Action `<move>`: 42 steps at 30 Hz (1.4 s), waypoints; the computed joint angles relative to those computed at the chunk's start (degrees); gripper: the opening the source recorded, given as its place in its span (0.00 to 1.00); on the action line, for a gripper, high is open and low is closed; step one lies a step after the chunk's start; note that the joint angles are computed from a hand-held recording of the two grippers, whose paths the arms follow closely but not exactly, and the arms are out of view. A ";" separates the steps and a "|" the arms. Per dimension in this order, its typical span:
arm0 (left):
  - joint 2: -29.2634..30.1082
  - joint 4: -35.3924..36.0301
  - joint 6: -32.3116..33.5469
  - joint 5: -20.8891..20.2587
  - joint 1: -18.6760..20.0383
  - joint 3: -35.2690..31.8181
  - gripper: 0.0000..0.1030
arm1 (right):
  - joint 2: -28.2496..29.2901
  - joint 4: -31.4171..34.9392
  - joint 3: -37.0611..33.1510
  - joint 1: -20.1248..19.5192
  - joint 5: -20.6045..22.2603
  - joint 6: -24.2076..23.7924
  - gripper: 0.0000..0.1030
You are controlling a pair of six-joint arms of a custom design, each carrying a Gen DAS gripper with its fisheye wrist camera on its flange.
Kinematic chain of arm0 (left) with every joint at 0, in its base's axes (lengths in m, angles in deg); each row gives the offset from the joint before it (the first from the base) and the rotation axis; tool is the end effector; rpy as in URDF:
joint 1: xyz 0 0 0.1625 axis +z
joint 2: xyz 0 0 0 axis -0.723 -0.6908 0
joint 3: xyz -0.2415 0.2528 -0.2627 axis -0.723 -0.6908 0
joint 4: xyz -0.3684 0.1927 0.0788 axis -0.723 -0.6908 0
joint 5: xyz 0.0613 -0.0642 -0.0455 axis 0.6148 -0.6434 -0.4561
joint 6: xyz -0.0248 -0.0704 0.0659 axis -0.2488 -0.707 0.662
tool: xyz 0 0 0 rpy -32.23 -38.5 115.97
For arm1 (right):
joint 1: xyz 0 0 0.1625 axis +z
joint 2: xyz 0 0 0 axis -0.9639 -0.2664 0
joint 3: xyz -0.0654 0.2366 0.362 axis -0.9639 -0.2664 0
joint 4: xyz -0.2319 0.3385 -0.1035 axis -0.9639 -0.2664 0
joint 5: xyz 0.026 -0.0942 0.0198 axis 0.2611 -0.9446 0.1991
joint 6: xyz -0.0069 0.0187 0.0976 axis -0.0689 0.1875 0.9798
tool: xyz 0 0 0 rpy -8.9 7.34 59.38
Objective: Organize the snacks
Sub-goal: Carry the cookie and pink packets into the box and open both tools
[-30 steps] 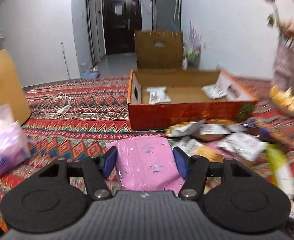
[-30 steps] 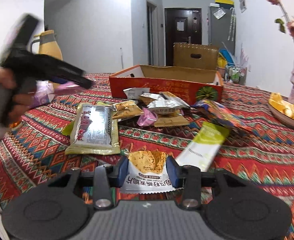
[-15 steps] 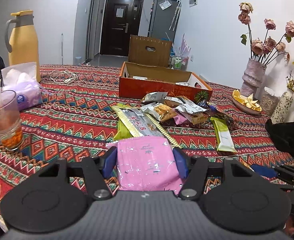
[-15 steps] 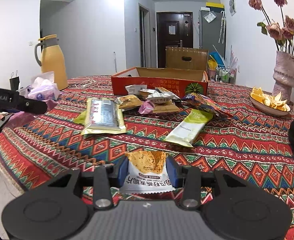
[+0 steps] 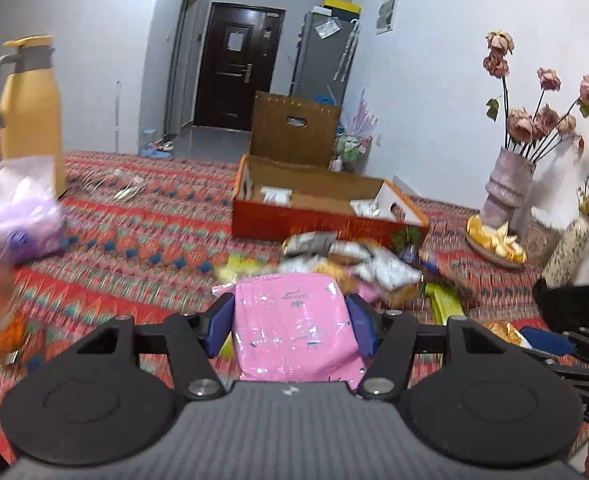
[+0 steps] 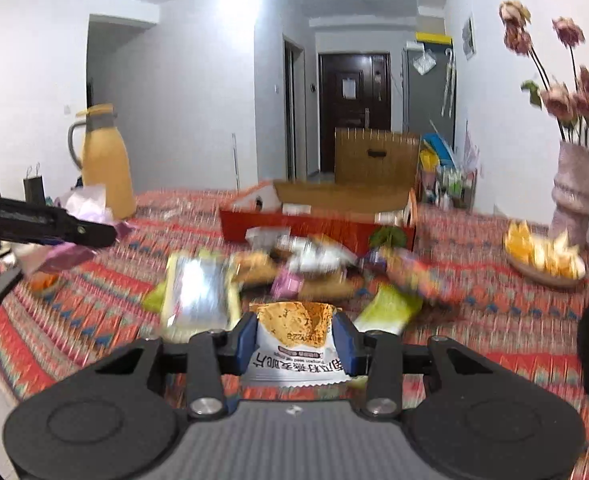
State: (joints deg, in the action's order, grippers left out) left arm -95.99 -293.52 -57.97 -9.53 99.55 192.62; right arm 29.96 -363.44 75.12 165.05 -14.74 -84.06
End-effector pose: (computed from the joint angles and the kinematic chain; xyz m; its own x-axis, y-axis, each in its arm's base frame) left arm -0.0825 -0.4223 0.1462 -0.7756 0.3343 -0.5354 0.6263 0.5128 -0.5872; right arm 0.1125 -0.3197 0.0595 -0.7470 -0.0883 0.6589 -0.6236 0.4368 -0.6483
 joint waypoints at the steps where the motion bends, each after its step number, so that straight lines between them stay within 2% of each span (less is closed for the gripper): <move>1: 0.34 1.21 1.19 -1.14 0.62 -2.31 0.60 | -2.89 2.83 -0.50 -0.25 1.12 -0.60 0.39; 5: 3.33 7.67 6.70 -7.04 3.51 -14.08 0.60 | -11.70 14.36 -5.73 0.28 0.83 -5.58 0.39; 7: 6.04 11.66 7.81 -8.56 4.65 -20.85 0.60 | -15.43 21.79 -9.93 0.12 0.91 -7.26 0.39; 10: 11.51 19.12 8.25 -9.59 6.05 -32.55 0.60 | -18.93 33.51 -17.47 -0.52 0.63 -7.77 0.39; 13: 18.63 30.52 6.55 -9.49 7.50 -46.57 0.60 | -19.82 47.02 -28.18 -1.58 0.74 -5.81 0.39; 18: 32.22 44.64 5.93 -6.06 9.76 -69.10 0.60 | -14.80 70.50 -49.56 -2.70 -4.36 3.96 0.39; 20: 37.48 52.44 4.00 -4.15 10.51 -78.66 0.60 | -11.09 80.64 -59.15 -3.26 -6.91 9.49 0.39; 22: 42.03 57.07 2.49 -2.42 11.20 -86.38 0.60 | -6.90 89.00 -68.10 -3.69 -9.65 13.77 0.39; 25: 46.38 60.90 2.16 -2.12 12.17 -93.65 0.65 | -0.67 92.84 -78.07 -4.09 -13.51 15.97 0.50; 26: 46.80 61.54 1.91 -2.07 12.32 -94.62 0.65 | 0.24 93.47 -79.59 -4.37 -13.32 17.24 0.61; 28: 45.88 59.27 1.78 -2.79 12.44 -93.13 0.68 | 0.22 94.91 -79.85 -4.80 -11.80 19.50 0.64; 30: 43.68 56.44 4.02 -3.66 12.37 -90.01 0.72 | -0.80 91.44 -77.24 -4.94 -9.82 18.96 0.68; 36: 33.97 44.70 10.38 -1.38 9.95 -74.37 0.81 | -7.90 80.90 -65.12 -2.74 -9.79 10.32 0.75; 38: 30.10 40.08 12.76 -0.67 8.75 -67.75 0.86 | -11.58 78.37 -59.32 -1.73 -10.27 8.80 0.83; 40: 26.22 34.95 15.04 -0.52 7.45 -60.69 0.90 | -15.63 75.57 -52.97 -0.99 -9.91 7.79 0.85; 42: 22.64 26.82 17.61 0.86 5.77 -52.89 0.93 | -19.01 72.50 -47.25 -0.17 -9.73 7.17 0.86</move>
State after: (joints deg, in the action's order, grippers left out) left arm -73.36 -266.70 -40.35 -8.67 105.32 139.74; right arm 10.95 -290.94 27.87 164.88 -24.48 -76.88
